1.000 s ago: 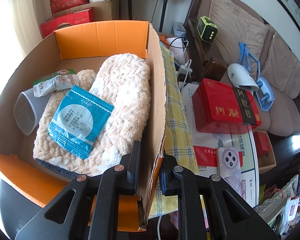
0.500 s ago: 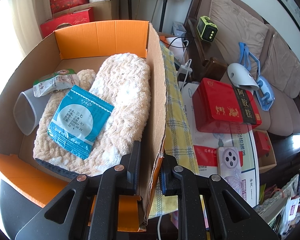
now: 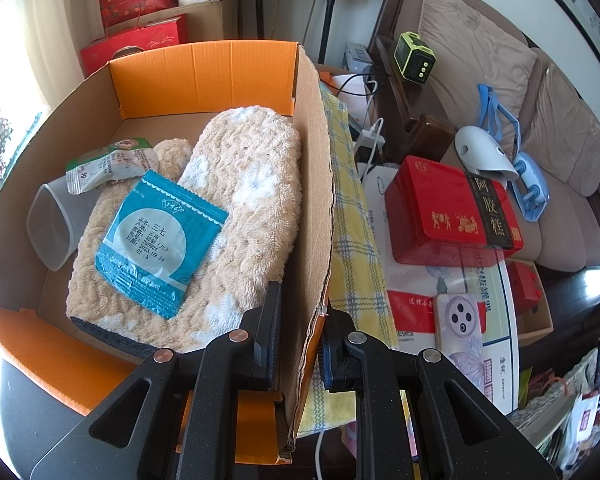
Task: Organize objects
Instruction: 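Lift the clear noodle bag with the left tool over the box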
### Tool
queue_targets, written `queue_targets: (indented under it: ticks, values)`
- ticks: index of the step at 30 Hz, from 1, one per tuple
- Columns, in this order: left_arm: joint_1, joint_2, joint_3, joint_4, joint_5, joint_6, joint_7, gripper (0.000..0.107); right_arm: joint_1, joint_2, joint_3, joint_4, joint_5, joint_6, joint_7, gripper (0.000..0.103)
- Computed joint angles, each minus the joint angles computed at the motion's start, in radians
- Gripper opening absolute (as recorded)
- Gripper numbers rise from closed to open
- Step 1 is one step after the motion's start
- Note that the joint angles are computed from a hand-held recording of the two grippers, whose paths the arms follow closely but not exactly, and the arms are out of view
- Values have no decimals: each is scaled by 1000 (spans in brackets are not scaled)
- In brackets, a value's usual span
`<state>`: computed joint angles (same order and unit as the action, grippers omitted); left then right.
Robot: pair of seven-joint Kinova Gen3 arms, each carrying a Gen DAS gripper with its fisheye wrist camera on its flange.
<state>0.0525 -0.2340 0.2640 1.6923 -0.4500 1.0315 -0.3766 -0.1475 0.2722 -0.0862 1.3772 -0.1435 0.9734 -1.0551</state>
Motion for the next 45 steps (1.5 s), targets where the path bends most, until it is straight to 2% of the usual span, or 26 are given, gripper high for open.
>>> queue_targets:
  ticks: [7, 14, 23, 27, 39, 45]
  values:
    - [27, 53, 21, -82, -35, -1, -7, 0, -1, 1, 1, -1, 0, 0, -1, 16]
    - [81, 116, -18, -135, -11, -52, -30, 0, -1, 1, 0, -1, 0, 1, -1, 16]
    - [148, 220, -80, -192, 83, -150, -98, 0, -1, 1, 0, -1, 1, 1, -2, 16]
    - [163, 264, -112, -205, 190, -222, -186, 0, -2, 1, 1, -2, 3, 1, -2, 16]
    - [230, 391, -162, -287, 260, -255, -226, 0, -2, 1, 0, -2, 2, 2, -2, 16]
    - [234, 424, -172, -300, 315, -276, -239, 0, -3, 0, 0, -1, 2, 2, -4, 17]
